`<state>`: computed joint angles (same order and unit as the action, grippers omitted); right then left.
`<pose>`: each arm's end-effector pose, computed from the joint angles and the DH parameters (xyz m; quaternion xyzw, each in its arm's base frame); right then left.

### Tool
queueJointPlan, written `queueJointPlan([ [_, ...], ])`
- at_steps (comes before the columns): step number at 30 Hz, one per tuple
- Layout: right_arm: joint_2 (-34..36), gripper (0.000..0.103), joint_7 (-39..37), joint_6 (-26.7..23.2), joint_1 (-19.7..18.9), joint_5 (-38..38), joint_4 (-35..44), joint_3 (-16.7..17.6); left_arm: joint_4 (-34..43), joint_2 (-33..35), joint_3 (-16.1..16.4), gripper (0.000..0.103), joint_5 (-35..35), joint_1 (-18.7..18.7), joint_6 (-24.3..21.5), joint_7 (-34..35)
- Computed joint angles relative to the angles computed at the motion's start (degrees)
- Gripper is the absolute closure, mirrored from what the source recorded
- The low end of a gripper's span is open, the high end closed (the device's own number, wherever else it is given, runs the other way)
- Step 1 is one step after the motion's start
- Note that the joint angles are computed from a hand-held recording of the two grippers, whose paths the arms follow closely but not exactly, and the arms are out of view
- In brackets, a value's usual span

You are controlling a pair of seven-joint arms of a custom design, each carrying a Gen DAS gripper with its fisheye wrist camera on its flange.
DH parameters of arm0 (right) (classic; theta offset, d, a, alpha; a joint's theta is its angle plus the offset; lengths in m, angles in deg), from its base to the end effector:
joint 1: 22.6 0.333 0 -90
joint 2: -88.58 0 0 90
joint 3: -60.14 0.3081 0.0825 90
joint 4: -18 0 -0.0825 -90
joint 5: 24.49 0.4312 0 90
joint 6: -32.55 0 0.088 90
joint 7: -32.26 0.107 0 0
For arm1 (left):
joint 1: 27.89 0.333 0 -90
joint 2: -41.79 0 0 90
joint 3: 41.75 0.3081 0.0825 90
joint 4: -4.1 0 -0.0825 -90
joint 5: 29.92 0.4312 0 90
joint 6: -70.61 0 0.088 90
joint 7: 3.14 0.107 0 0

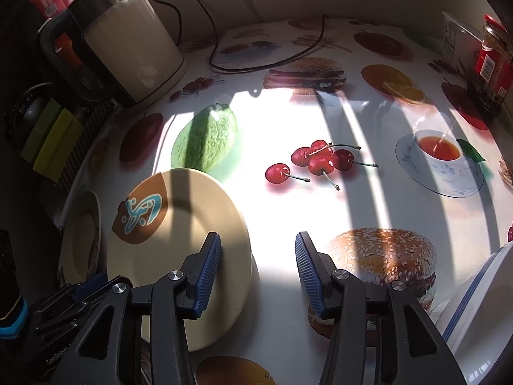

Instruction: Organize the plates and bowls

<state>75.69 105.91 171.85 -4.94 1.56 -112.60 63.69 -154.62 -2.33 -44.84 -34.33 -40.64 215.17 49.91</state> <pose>0.5149 0.2022 0.4572 -0.7978 0.5488 0.0008 0.2498 0.3863 -0.1074 0.4580 -0.8116 0.5239 -0.2480 0.0734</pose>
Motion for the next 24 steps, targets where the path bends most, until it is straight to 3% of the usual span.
queueJointPlan([
  [5, 0.4, 0.065, -1.4, -0.8, 0.3, 2.5, 0.6, -0.6, 0.1, 0.2, -0.1, 0.075, 0.5, 0.2, 0.3, -0.1],
  [17, 0.4, 0.086, -3.9, -1.1, 0.6, 6.3, 0.6, -0.7, -0.4, -0.1, 0.2, 0.078, 0.3, 0.1, 1.3, -0.5],
  [24, 0.4, 0.086, -3.9, -1.1, 0.6, 7.2, 0.5, -0.8, -0.2, 0.2, 0.1, 0.078, 0.5, 0.3, 1.5, -0.5],
])
